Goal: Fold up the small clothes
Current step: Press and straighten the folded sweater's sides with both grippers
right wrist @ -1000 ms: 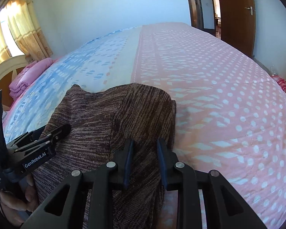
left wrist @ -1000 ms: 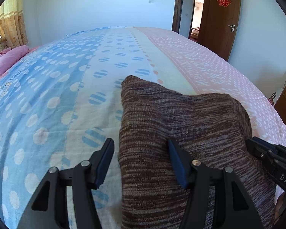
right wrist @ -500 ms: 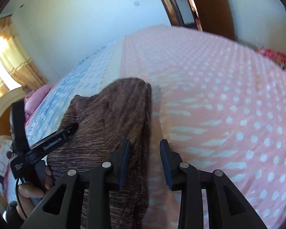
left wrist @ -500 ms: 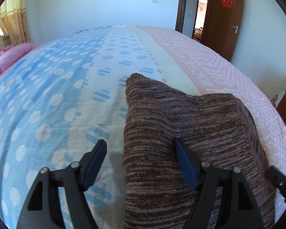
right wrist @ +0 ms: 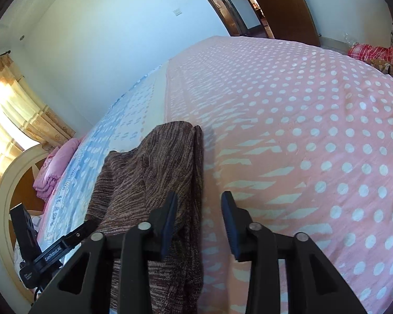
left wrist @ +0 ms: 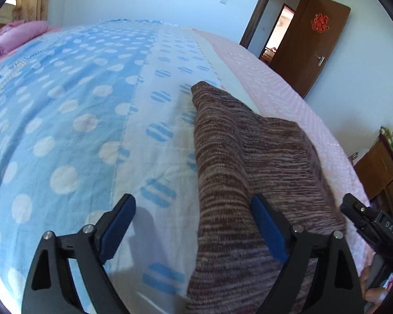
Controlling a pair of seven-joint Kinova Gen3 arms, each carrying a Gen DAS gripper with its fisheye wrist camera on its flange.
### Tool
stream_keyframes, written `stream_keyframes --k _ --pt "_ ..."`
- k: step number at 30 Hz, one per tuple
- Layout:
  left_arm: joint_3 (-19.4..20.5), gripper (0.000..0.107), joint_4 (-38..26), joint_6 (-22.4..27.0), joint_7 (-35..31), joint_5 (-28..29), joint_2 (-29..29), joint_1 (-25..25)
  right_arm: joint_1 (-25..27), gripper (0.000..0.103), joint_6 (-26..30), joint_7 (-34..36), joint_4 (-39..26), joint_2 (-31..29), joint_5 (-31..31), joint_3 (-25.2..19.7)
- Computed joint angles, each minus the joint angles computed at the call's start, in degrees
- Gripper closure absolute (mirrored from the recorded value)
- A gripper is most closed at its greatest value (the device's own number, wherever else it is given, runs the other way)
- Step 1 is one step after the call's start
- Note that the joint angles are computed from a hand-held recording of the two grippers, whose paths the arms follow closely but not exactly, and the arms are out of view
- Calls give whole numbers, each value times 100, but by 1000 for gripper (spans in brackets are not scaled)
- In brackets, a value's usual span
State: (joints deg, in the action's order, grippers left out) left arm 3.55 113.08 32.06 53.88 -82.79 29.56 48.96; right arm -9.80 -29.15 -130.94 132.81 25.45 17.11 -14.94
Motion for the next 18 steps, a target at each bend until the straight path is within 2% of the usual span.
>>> stream_keyframes --k 1,3,4,8,10,12,15,18 --pt "87 15 -4 44 9 -96 -8 -52 69 51 -55 -37 34 -14 73 -38" --pt "411 16 -155 355 -254 -166 52 -222 71 51 -179 -9 73 -21 110 -30" --pt "436 16 -270 446 -487 -104 84 -207 -15 51 -188 104 87 -43 -11 20" --pt "-38 16 -762 288 -1344 197 274 103 -781 51 132 766 -8 -186 -892 530" --pt "111 16 -1060 408 -1810 547 483 -64 -840 51 128 925 -7 -184 -1110 563" --pt "142 16 -1231 288 -2140 949 685 -219 -968 51 102 1149 13 -206 -1372 666" --pt "-207 15 -1131 -195 -2107 1141 643 -153 -1007 51 184 1372 -46 -200 -1525 673" --pt "-377 14 -1220 -156 -2369 1365 701 -1 -901 51 355 1427 -182 -149 -1421 543"
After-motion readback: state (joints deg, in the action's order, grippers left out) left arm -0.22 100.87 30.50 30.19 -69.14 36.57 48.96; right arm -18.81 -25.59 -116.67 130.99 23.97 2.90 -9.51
